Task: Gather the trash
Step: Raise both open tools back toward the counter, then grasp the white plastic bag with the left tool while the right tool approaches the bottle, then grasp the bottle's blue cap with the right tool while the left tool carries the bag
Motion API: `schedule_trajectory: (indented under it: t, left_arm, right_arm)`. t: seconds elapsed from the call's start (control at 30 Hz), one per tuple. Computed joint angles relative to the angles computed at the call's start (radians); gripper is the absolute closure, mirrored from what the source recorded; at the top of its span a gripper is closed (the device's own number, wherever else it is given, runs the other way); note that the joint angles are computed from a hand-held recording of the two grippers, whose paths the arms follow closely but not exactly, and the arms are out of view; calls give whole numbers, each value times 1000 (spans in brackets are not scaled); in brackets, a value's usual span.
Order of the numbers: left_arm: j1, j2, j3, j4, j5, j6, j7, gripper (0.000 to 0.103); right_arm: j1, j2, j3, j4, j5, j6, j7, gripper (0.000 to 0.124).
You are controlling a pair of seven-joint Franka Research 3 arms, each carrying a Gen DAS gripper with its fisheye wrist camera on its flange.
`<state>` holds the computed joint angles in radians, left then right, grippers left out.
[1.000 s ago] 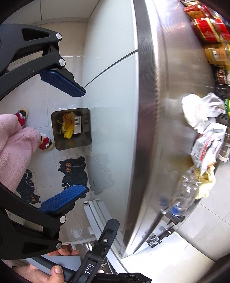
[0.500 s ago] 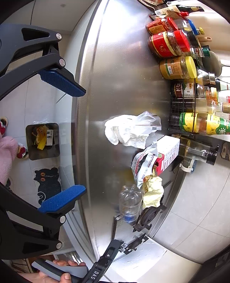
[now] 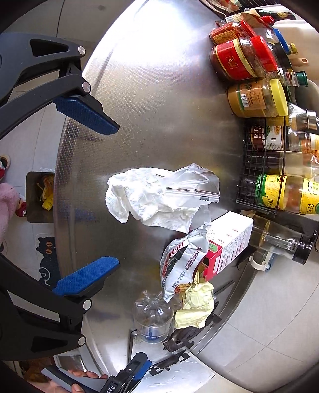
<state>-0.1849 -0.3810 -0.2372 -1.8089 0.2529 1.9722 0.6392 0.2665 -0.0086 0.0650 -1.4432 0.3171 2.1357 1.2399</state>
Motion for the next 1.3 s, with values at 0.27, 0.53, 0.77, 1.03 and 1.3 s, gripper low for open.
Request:
schedule_trajectory:
  t: [0.27, 0.53, 0.77, 1.03, 1.3]
  left_arm:
    - [9, 62, -8, 41, 33, -17, -44, 31]
    - [-2, 101, -7, 68, 31, -17, -58, 74]
    - [-12, 103, -8, 68, 31, -9, -49, 89]
    - [-26, 80, -7, 42, 14, 32, -14, 94]
    - [-28, 54, -2, 4, -13, 62, -5, 96]
  right_arm:
    - [-21, 92, -5, 90, 130, -44, -155, 24]
    - [-41, 154, 9, 166, 213, -138, -262, 24]
    - [-39, 112, 12, 125, 242, -185, -308, 25]
    - [-23, 48, 8, 56, 283, -252, -316, 37]
    - [9, 47, 18, 58, 264, -294, -308, 63]
